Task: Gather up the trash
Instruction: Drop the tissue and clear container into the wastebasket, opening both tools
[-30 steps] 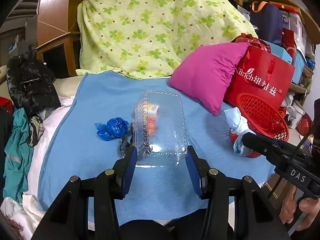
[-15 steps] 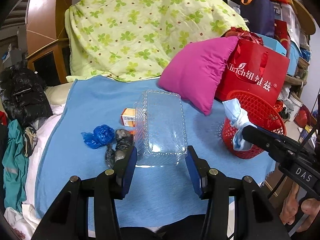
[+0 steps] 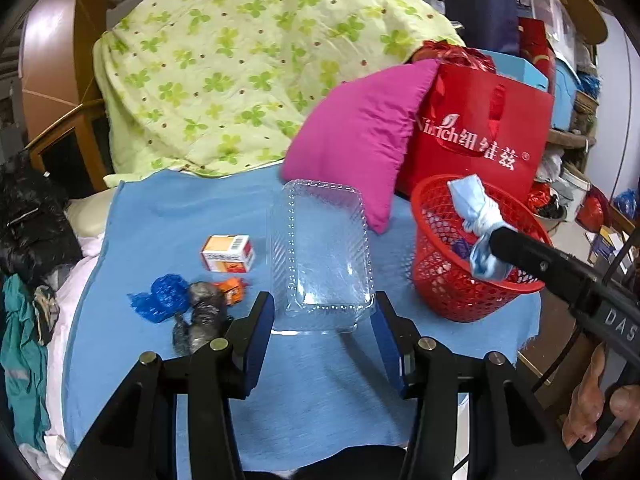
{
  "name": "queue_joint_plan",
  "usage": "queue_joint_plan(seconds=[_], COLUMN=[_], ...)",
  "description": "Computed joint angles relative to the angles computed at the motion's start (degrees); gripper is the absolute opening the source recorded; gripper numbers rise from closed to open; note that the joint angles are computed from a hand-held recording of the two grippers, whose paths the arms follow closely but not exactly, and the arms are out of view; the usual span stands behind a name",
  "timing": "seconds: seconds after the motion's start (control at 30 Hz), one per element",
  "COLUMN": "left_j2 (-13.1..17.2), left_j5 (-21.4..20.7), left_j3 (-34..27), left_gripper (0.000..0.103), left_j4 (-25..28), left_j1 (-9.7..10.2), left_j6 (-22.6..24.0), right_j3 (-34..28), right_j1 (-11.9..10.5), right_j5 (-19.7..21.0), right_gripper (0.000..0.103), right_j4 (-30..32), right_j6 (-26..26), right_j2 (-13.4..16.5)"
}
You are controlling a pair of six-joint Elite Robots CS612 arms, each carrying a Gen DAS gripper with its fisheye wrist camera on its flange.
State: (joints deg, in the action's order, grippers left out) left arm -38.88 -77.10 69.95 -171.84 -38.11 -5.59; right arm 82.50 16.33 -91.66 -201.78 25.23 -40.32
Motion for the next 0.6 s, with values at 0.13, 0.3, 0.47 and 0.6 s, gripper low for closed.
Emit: queue_joint_plan(seconds=[0.13, 0.3, 0.47, 0.6], left_j2=[0.5, 1.3, 2.8, 4.9], left_j5=[-0.8, -1.9, -6.1, -12.5], left_j3=[-1.1, -2.7, -5.8, -10.1], left_gripper=[0.052, 0.052, 0.052, 0.052], left_j4=[0.7, 2.1, 3.2, 5.3], left_j1=[-0.39, -0.83, -0.98, -0.69], left_j6=[0.8, 1.7, 2.6, 2.9], right_j3=[1.4, 2.9, 4.5, 6.3], right_j1=[-0.6, -1.0, -1.9, -2.9], right_j5=[-1.3, -3.8, -6.3, -8.7], right_gripper=[0.029, 0.029, 0.029, 0.029], right_j4=[-1.4, -2.2, -2.6, -2.8], right_j6=[1.0, 1.7, 3.5, 7.3], right_j2=[-0.7, -1.2, -1.8, -2.4])
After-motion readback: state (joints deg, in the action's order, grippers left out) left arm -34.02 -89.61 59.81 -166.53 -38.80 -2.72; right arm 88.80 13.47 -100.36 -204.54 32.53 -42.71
